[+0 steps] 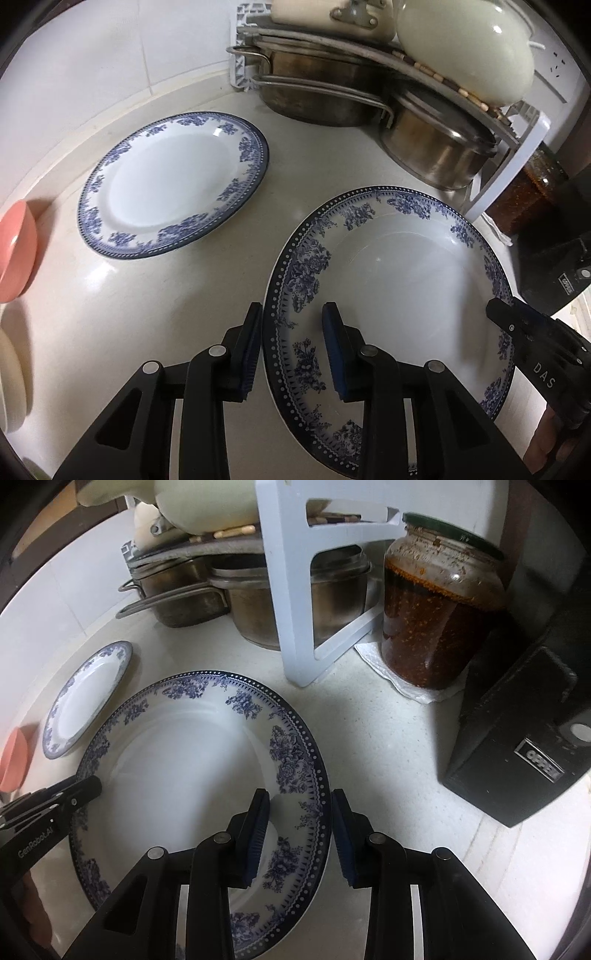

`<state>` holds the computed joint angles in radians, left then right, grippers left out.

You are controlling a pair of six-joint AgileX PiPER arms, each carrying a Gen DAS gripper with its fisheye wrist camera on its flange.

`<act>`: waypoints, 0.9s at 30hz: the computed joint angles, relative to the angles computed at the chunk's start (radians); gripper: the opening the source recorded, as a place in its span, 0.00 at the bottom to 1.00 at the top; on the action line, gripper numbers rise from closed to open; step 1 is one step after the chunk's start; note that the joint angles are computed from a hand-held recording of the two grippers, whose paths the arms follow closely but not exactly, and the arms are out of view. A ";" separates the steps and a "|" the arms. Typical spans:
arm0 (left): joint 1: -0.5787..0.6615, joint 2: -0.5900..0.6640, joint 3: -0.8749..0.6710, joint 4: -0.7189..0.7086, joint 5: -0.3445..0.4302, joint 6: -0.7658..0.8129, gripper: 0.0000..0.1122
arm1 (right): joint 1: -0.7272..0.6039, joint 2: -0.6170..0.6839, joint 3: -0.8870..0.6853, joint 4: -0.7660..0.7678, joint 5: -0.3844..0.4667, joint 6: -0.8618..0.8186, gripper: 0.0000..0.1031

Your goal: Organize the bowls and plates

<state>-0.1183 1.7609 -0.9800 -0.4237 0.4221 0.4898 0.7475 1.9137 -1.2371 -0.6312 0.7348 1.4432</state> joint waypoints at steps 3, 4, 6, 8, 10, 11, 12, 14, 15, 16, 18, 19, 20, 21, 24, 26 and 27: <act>0.021 -0.052 0.034 -0.012 0.013 0.014 0.29 | 0.023 -0.017 -0.004 -0.001 0.023 0.006 0.34; 0.031 -0.072 0.048 -0.016 0.017 0.020 0.29 | 0.034 -0.025 -0.005 -0.004 0.034 0.009 0.34; 0.051 -0.108 0.069 -0.028 0.028 0.038 0.29 | 0.053 -0.041 -0.003 -0.009 0.050 0.018 0.34; 0.071 -0.146 0.093 -0.036 0.037 0.050 0.29 | 0.074 -0.050 -0.010 -0.015 0.068 0.024 0.34; 0.091 -0.190 0.120 -0.042 0.046 0.063 0.29 | 0.096 -0.062 -0.014 -0.018 0.086 0.028 0.34; 0.103 -0.214 0.133 -0.044 0.052 0.069 0.29 | 0.108 -0.067 -0.019 -0.019 0.096 0.029 0.34; 0.112 -0.232 0.144 -0.046 0.057 0.074 0.29 | 0.118 -0.070 -0.025 -0.020 0.105 0.029 0.34; 0.138 -0.271 0.166 -0.053 0.071 0.088 0.29 | 0.140 -0.073 -0.040 -0.023 0.123 0.030 0.34; 0.154 -0.289 0.173 -0.056 0.080 0.095 0.29 | 0.154 -0.074 -0.050 -0.025 0.134 0.032 0.34; 0.173 -0.310 0.184 -0.061 0.088 0.105 0.29 | 0.167 -0.074 -0.056 -0.027 0.143 0.036 0.34; 0.212 -0.353 0.206 -0.067 0.107 0.122 0.29 | 0.193 -0.074 -0.070 -0.029 0.158 0.040 0.34; 0.229 -0.365 0.212 -0.073 0.115 0.135 0.29 | 0.206 -0.073 -0.081 -0.029 0.167 0.039 0.34; 0.251 -0.381 0.221 -0.082 0.124 0.155 0.29 | 0.219 -0.070 -0.094 -0.027 0.176 0.035 0.34; 0.279 -0.397 0.230 -0.092 0.136 0.177 0.29 | 0.228 -0.067 -0.105 -0.025 0.182 0.033 0.34; 0.356 -0.436 0.249 -0.117 0.170 0.235 0.29 | 0.265 -0.052 -0.143 -0.024 0.205 0.029 0.34; 0.420 -0.465 0.260 -0.139 0.201 0.283 0.29 | 0.290 -0.039 -0.174 -0.020 0.223 0.023 0.34; 0.441 -0.473 0.265 -0.146 0.209 0.299 0.29 | 0.298 -0.034 -0.187 -0.019 0.228 0.019 0.34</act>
<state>0.3225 1.2875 -0.7150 -0.5697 0.6310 0.7884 1.0456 1.8801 -1.4239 -0.6501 0.9633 1.4626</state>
